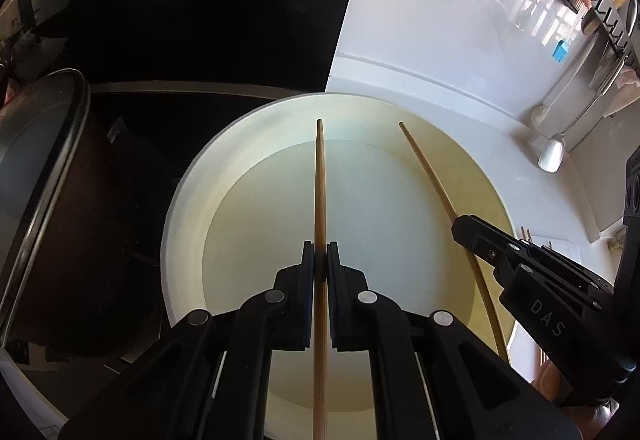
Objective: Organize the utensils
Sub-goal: 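Lift the held chopstick with the left tool toward the bowl while the right tool carries its own, then open the left tool to drop its chopstick into the bowl while the right tool releases its own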
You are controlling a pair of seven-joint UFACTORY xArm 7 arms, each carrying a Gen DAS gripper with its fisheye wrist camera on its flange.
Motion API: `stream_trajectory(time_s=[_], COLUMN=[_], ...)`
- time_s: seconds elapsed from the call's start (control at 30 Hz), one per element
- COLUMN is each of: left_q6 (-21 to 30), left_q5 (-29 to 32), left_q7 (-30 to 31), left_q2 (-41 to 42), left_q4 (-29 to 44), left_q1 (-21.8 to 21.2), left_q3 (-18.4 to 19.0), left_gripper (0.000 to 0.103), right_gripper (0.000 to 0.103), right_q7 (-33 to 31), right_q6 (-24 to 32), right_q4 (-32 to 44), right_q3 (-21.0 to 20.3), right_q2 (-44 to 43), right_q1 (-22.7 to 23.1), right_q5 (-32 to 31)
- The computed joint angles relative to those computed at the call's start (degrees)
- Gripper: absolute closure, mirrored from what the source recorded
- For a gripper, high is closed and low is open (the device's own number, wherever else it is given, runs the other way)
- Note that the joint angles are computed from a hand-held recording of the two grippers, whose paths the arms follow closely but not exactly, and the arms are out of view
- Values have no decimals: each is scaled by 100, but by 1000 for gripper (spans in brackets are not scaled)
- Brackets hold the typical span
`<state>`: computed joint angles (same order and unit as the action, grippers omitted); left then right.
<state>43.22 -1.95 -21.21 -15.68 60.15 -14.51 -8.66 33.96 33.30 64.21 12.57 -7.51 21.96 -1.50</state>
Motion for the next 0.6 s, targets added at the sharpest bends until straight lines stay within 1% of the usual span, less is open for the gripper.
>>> stream_trajectory(time_s=[0.07, 0.17, 0.37, 0.5, 0.6], left_q6=[-32, -31, 194, 394, 441], left_q5=[-141, -221, -257, -236, -226], left_q7=[218, 385, 530, 579, 595], left_q2=[147, 342, 686, 862, 917], left_q4=[41, 100, 296, 445, 481], left_q1=[-40, -48, -36, -35, -32], left_q3=[76, 101, 103, 96, 97], left_gripper=[96, 96, 96, 96, 96], right_gripper=[97, 97, 97, 97, 97], right_q7=[89, 168, 239, 178, 135], right_q6=[103, 243, 625, 836, 970], right_q4=[190, 365, 632, 751, 815], right_q3=[6, -36, -84, -113, -126], right_q2=[250, 504, 780, 912, 978], right_q1=[3, 20, 71, 87, 94], right_q5=[25, 100, 68, 193, 301])
